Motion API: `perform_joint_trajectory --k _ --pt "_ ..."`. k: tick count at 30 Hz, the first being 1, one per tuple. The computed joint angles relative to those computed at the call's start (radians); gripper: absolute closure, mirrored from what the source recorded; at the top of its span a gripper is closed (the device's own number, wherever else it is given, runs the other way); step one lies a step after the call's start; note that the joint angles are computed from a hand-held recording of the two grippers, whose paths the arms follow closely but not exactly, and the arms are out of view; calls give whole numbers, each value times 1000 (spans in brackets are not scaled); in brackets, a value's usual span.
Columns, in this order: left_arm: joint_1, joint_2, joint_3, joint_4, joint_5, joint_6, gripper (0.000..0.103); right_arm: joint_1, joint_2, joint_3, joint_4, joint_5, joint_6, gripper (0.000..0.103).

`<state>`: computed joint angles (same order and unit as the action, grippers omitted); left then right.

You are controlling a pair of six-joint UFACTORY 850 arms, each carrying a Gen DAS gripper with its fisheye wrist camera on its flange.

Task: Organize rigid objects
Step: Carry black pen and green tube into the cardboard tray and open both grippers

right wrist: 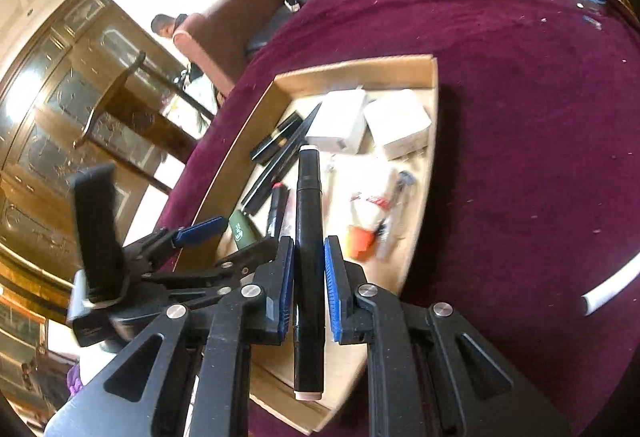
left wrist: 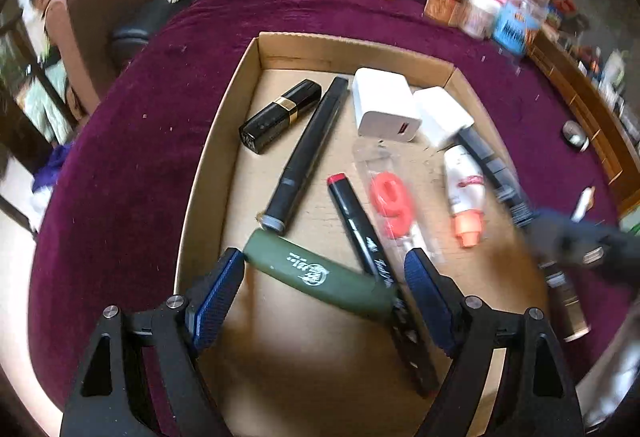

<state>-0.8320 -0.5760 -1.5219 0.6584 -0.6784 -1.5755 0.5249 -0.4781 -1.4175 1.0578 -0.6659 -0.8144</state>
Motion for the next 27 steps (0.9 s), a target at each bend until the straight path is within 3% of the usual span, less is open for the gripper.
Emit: perform_joint_trajectory --k 4,10,16,22,27 --pt "-52 69 70 166 -37 -184 24 26 -16 -17 -46 24 39 90" --pt "-119 194 227 357 -65 -513 24 69 -21 -23 -218 161 215 90" --pt "-167 236 286 450 -165 -783 24 54 -13 -5 -123 158 148 90" --pt "-199 205 238 457 -290 -780 23 17 62 82 15 210 -8 90" --pt "-203 190 216 487 -239 -763 22 -66 151 203 162 253 -161 90"
